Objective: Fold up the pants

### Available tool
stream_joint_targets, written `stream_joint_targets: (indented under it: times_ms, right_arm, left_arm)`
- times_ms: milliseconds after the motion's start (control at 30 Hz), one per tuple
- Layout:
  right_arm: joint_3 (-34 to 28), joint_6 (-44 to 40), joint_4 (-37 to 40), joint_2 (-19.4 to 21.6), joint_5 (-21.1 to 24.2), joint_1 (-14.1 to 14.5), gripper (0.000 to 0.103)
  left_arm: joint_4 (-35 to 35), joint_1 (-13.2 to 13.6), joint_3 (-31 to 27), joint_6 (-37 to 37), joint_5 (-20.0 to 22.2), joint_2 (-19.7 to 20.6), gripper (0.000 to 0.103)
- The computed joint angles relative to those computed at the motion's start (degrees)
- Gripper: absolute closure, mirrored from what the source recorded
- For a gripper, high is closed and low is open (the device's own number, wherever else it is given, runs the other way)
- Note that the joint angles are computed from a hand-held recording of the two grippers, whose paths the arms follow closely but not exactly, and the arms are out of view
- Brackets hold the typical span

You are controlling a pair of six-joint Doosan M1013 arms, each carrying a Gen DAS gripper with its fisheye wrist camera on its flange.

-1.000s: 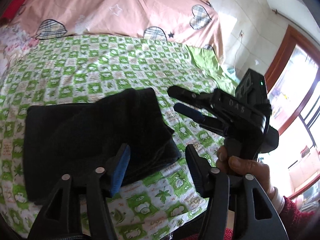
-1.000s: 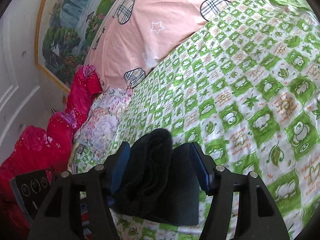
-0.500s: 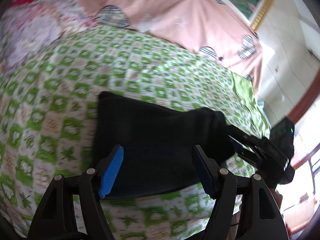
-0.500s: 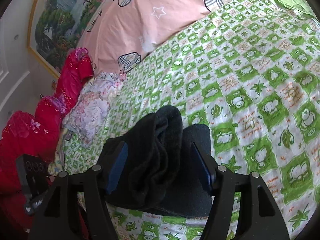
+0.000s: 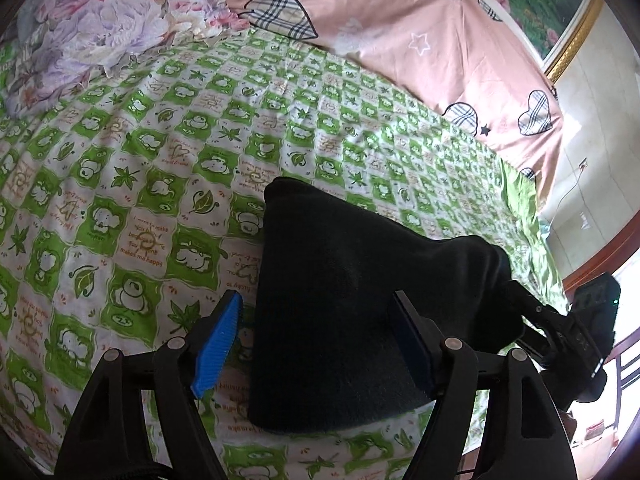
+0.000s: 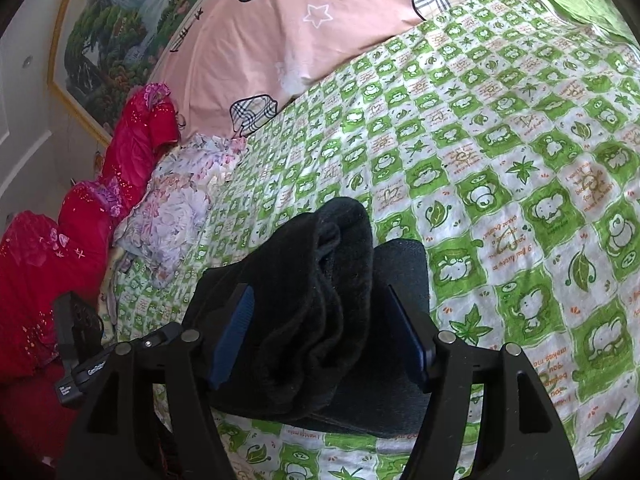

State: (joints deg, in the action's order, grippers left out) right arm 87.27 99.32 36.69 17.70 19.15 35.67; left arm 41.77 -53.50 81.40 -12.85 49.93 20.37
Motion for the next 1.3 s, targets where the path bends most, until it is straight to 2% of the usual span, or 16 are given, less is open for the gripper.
stream_joint_targets:
  times_ms: [67,133,200,300,400,533,633,733,767,867,933,1000,1067,1167,1200,1300]
  right_arm:
    - [-0.5,1.6,-2.8,0.2,0.7,0.2,0.036]
    - [-0.9,2.8,-5.1,0.3,1.2,0.5,0.044]
    - [-1.0,2.3,-5.3,0.5,1.9,0.5,0.071]
    - [0.0,-3.1,0.4,0.0,1.0,0.2,0.085]
    - [1.6,-9.6,7.2,-1.3,-1.2,-0.1,0.088]
    - [2.4,-4.3,0.5,-2.3,-1.2,0.1,0.089]
    - [2.7,3.8,-5.8,-1.5,0.7,0.0,0.088]
    - [4.1,-0.2,1.9,-1.6,0.0,-0.7,0.084]
    - [3.9,0.7,1.2,-1.7,0.4,-0.7,0.081]
    - [2.5,11.9,-12.7,-2.0,0.6,0.2,0.072]
    - [1.8,12.1,-13.8,-2.0,0.0,0.4,0.062]
    - [0.9,10.3,-12.2,-1.4,0.1,0.4,0.034]
    - [0.8,9.9,-12.0,-0.9,-0.4,0.5,0.034]
    - [0.3,17.5,-19.1,0.1,2.5,0.6,0.034]
    - [1.1,16.8,-16.6,0.2,2.4,0.1,0.035]
    - [4.2,4.7,0.1,-0.1,0.0,-1.3,0.035]
  left_arm:
    - [-1.6,0.5,-0.6,2.2,0.2,0.6,0.026]
    - [-2.5,0.7,-1.2,3.6,1.0,1.1,0.025]
    - [-3.8,1.0,-1.5,4.9,1.1,1.5,0.024]
    - [-4.9,1.2,-1.8,5.6,0.9,1.7,0.024]
    - [-5.0,1.2,-2.3,6.6,1.1,1.8,0.024]
    - [-4.5,1.0,-3.9,8.9,3.1,2.6,0.024]
    - [-5.7,1.5,-4.4,10.1,2.9,3.3,0.023]
    - [-7.6,1.9,-4.5,11.4,2.3,3.7,0.022]
    - [-7.5,1.9,-4.5,11.3,2.2,3.6,0.022]
    - [-6.8,1.8,-4.7,11.7,3.1,3.4,0.022]
    - [-6.1,1.9,-5.0,11.6,4.0,3.4,0.022]
    - [-6.5,2.5,-4.9,11.1,3.5,3.3,0.022]
    - [-7.0,3.0,-4.8,10.5,2.5,3.2,0.022]
    - [-7.5,3.8,-5.3,9.8,3.2,3.7,0.021]
    - [-8.3,4.2,-5.4,9.9,3.3,3.9,0.021]
    - [-11.0,5.5,-4.6,10.7,0.6,3.9,0.019]
